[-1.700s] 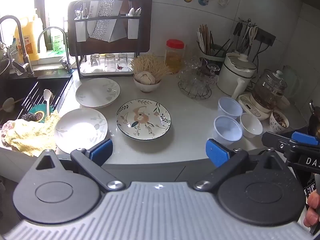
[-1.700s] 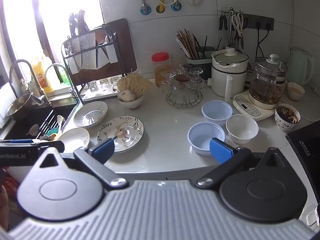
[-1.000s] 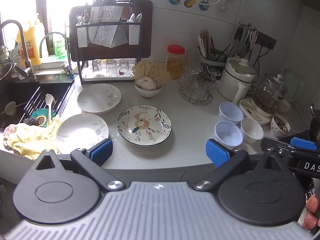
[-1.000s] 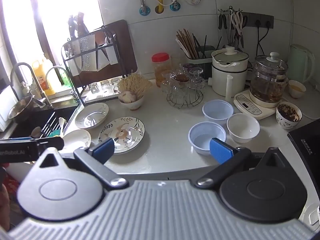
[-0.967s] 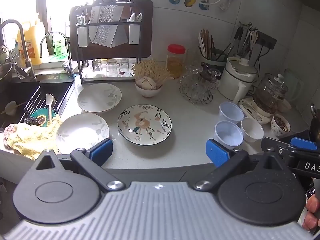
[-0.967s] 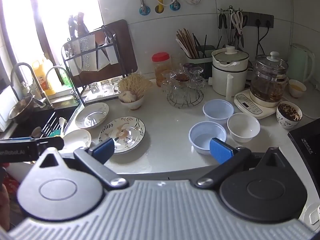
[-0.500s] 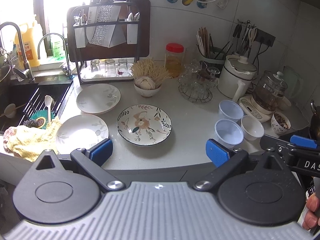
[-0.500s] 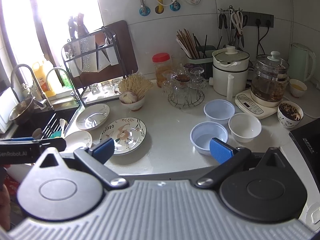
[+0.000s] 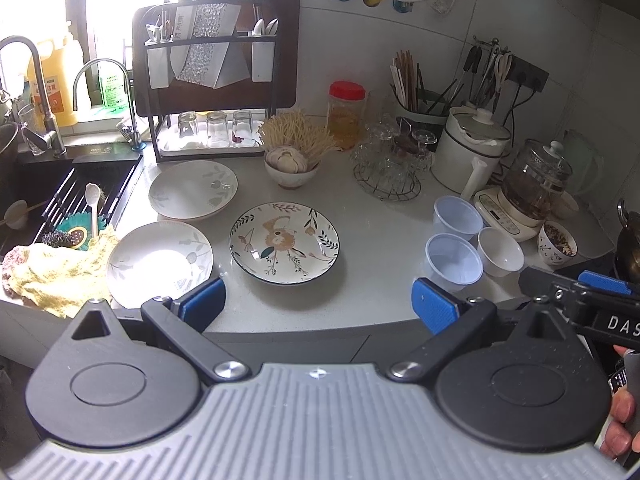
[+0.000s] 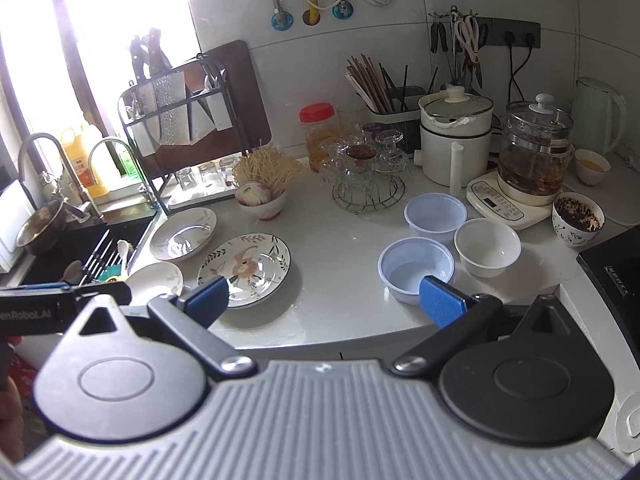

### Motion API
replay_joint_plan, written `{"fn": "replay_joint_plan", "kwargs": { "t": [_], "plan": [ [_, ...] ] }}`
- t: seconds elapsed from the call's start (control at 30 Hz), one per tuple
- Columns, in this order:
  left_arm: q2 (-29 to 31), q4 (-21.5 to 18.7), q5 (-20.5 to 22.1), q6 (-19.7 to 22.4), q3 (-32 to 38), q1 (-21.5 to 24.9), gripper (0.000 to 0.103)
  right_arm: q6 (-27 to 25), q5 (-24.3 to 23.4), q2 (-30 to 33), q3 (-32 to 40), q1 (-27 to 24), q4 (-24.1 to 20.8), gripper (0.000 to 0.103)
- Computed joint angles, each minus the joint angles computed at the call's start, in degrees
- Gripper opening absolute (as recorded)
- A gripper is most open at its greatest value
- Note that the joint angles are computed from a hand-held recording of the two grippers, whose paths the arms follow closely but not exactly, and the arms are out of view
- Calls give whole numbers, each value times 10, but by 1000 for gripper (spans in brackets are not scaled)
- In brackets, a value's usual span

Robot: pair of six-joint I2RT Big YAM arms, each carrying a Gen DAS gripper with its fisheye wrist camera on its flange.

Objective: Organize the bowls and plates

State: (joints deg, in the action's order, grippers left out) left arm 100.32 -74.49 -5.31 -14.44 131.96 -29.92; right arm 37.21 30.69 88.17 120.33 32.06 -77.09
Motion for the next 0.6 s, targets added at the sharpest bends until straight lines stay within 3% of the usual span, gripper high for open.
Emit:
{"fn": "replay_joint_plan", "kwargs": {
  "t": [0.6],
  "plan": [
    [-13, 0, 1, -15, -24, 3, 101, 6, -1, -2, -5, 9, -6, 103]
  ]
}}
